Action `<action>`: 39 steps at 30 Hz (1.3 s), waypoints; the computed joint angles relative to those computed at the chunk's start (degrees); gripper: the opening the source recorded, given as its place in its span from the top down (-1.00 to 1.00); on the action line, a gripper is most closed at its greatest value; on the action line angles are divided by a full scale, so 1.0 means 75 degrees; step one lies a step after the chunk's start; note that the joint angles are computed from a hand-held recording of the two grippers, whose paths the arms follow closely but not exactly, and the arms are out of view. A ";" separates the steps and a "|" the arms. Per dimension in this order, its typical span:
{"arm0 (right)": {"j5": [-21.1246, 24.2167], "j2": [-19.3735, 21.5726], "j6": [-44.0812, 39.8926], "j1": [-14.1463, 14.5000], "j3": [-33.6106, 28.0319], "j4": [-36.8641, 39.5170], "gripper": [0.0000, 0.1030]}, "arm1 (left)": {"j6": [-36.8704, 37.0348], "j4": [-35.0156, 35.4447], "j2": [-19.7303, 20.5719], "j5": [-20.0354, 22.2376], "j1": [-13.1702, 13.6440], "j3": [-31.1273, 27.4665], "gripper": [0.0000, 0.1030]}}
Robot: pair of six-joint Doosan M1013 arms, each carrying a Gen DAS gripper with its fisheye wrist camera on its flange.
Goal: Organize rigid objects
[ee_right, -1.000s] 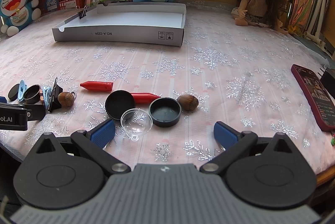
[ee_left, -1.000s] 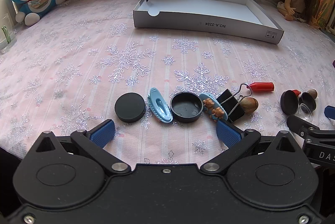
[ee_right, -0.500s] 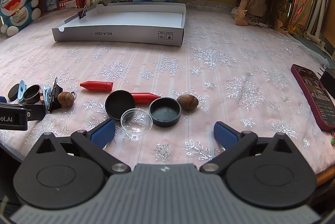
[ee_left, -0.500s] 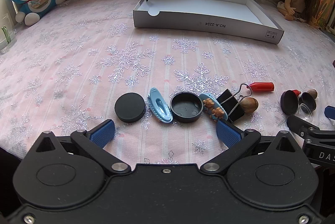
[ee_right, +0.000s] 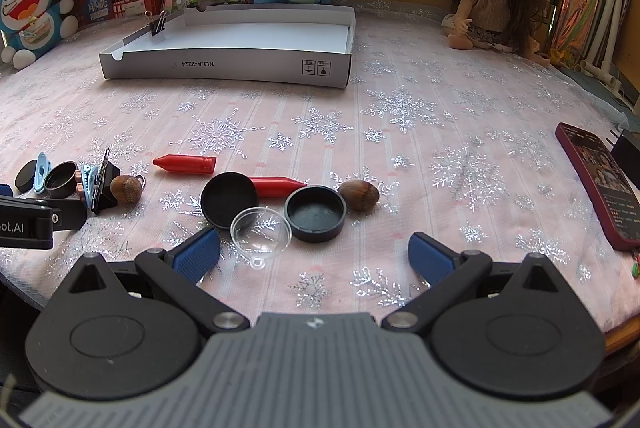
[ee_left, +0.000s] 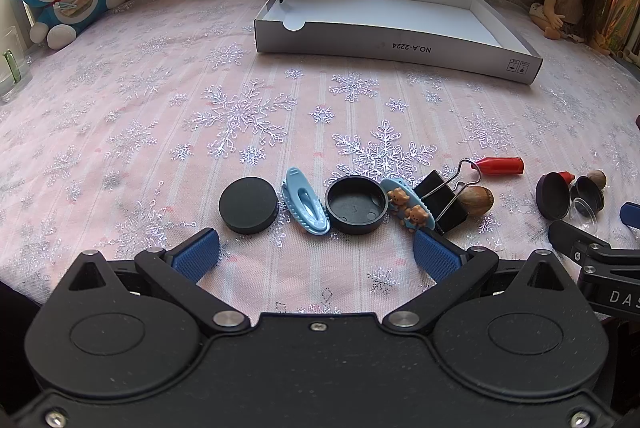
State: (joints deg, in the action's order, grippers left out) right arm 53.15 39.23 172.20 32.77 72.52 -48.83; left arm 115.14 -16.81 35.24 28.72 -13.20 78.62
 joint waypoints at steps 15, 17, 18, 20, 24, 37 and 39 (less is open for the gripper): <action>-0.0050 -0.0019 0.0099 0.0007 0.0055 -0.0109 -1.00 | 0.0106 -0.0083 -0.0015 0.0018 0.0012 0.0006 -1.00; -0.0091 -0.0083 0.0138 0.0001 0.0159 -0.0138 -1.00 | 0.0236 -0.0182 -0.0015 0.0016 0.0027 0.0009 -1.00; -0.0107 -0.0093 0.0141 -0.0004 0.0175 -0.0139 -1.00 | 0.0337 -0.0260 -0.0020 -0.0005 0.0037 0.0023 -1.00; -0.0106 -0.0092 0.0148 0.0000 0.0176 -0.0147 -1.00 | 0.0485 -0.0378 -0.0021 -0.0047 0.0050 0.0046 -1.00; -0.0128 -0.0073 0.0130 0.0002 0.0149 -0.0171 -1.00 | 0.0586 -0.0466 -0.0031 -0.0127 0.0056 0.0089 -1.00; -0.0642 -0.0228 0.0545 -0.0001 0.0466 -0.0580 -1.00 | 0.1585 -0.1375 -0.0146 -0.0464 0.0120 0.0364 -0.91; -0.0760 -0.0273 0.0747 0.0019 0.0551 -0.0763 -1.00 | 0.2017 -0.1733 -0.0178 -0.0501 0.0142 0.0415 -0.75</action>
